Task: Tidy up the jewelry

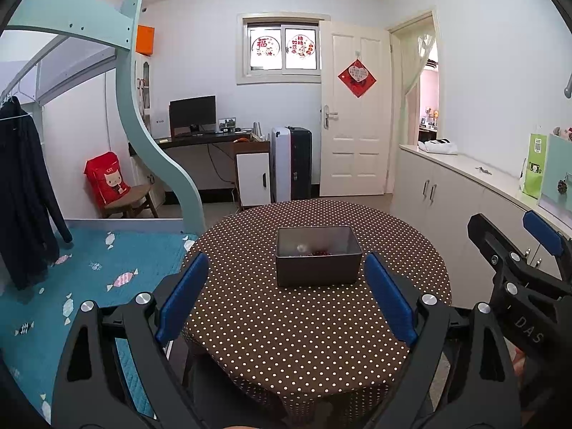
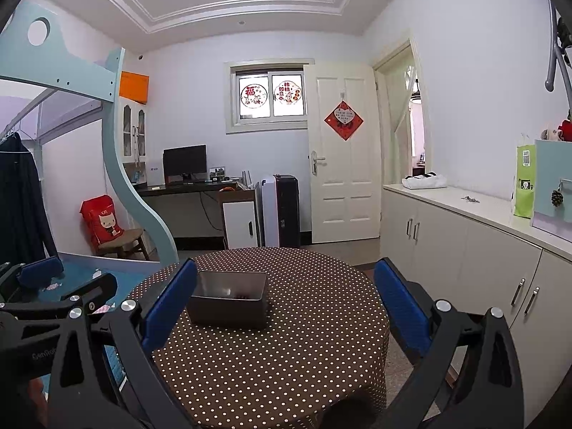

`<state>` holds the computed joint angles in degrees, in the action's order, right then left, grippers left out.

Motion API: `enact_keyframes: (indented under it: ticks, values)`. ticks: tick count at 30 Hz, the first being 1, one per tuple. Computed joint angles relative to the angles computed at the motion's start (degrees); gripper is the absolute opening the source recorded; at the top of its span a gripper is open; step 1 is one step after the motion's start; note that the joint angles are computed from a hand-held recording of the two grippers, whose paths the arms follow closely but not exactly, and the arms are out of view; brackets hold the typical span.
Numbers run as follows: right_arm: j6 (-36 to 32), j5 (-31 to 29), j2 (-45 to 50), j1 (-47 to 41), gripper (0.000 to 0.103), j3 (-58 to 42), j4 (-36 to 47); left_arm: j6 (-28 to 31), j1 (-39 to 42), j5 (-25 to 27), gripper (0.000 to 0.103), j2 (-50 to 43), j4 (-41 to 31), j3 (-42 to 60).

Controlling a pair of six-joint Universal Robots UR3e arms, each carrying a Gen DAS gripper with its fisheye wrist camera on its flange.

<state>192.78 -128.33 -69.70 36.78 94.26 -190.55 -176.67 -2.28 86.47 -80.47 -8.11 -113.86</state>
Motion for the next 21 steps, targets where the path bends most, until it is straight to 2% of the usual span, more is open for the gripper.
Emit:
enact_keyframes:
  ticks: [11, 21]
  values:
    - [-0.4, -0.7, 0.6, 0.4, 0.096, -1.4, 1.3, -0.2, 0.4, -0.3, 0.089, 0.4, -1.0, 0.1]
    - [-1.1, -2.1, 2.3, 2.1, 0.096, -3.2, 1.3, -0.2, 0.9, -0.7, 0.083, 0.9, -3.5, 0.3]
